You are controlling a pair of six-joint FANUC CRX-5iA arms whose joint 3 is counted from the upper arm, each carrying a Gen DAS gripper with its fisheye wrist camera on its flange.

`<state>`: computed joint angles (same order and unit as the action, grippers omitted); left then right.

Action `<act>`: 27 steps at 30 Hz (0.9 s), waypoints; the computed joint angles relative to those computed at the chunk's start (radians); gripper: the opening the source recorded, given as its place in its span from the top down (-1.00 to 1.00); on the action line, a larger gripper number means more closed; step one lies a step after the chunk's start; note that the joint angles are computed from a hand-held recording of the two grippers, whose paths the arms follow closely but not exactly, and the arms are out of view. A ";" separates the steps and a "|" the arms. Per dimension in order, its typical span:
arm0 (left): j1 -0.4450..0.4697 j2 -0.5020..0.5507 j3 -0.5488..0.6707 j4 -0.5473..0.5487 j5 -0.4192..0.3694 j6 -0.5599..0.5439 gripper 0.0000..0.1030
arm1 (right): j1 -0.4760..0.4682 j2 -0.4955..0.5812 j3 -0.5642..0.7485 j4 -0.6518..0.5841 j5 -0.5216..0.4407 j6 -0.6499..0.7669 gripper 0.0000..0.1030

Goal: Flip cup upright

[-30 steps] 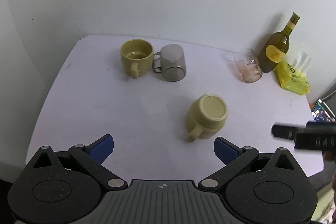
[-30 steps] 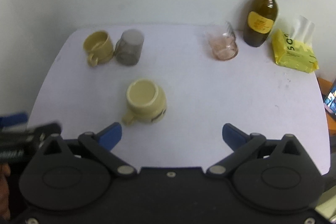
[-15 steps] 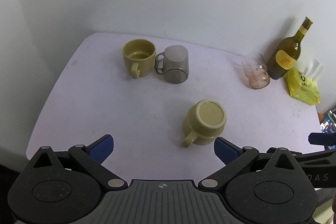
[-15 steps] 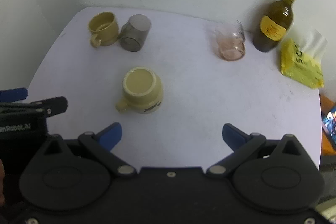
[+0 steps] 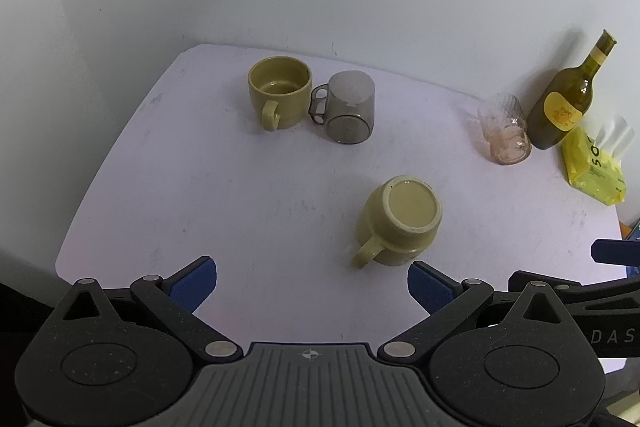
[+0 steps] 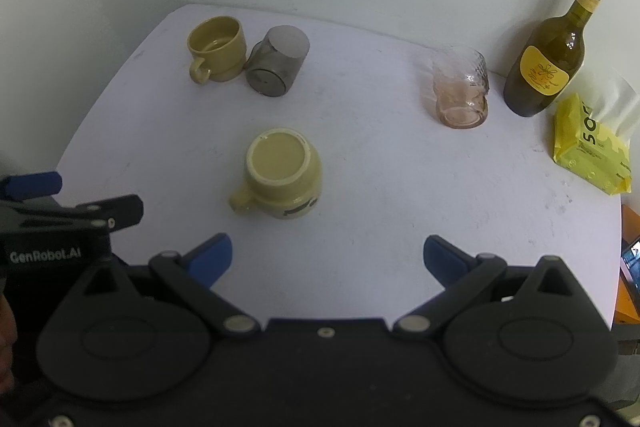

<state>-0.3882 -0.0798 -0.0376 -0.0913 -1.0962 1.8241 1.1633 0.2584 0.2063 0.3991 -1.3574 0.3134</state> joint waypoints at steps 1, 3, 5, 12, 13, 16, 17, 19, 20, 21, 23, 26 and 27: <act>-0.001 0.000 0.001 -0.002 0.000 0.000 -1.00 | 0.000 0.001 0.001 0.000 -0.001 -0.001 -1.00; -0.001 0.001 0.002 -0.001 0.000 -0.003 -1.00 | -0.001 0.000 -0.001 0.000 0.002 -0.004 -1.00; 0.000 0.001 0.000 0.005 -0.001 -0.008 -1.00 | -0.002 -0.001 -0.002 -0.003 0.003 -0.006 -1.00; 0.004 0.001 -0.001 0.015 -0.001 -0.022 -1.00 | 0.002 -0.001 -0.002 0.002 -0.004 -0.022 -1.00; 0.002 0.001 0.000 0.012 -0.002 -0.022 -1.00 | 0.003 -0.001 -0.002 0.002 -0.005 -0.024 -1.00; 0.004 0.000 -0.005 0.022 0.000 -0.032 -1.00 | 0.005 -0.001 -0.002 0.002 -0.007 -0.028 -1.00; 0.005 -0.001 -0.008 0.027 0.002 -0.042 -1.00 | 0.006 -0.001 -0.002 0.002 -0.008 -0.030 -1.00; 0.003 0.000 -0.007 0.028 0.002 -0.049 -1.00 | 0.007 -0.001 -0.001 0.001 -0.012 -0.033 -1.00; 0.003 0.000 -0.007 0.029 0.003 -0.051 -1.00 | 0.008 -0.001 -0.001 0.001 -0.012 -0.034 -1.00; 0.003 -0.002 -0.009 0.030 0.005 -0.052 -1.00 | 0.009 -0.001 -0.001 0.000 -0.014 -0.034 -1.00; 0.005 -0.003 -0.011 0.031 0.007 -0.057 -1.00 | 0.010 -0.001 0.001 0.001 -0.016 -0.035 -1.00; 0.001 -0.004 -0.011 0.026 0.007 -0.064 -1.00 | 0.012 -0.002 -0.001 0.002 -0.017 -0.040 -1.00; 0.003 -0.002 -0.010 0.028 0.008 -0.069 -1.00 | 0.012 -0.002 -0.001 0.002 -0.017 -0.041 -1.00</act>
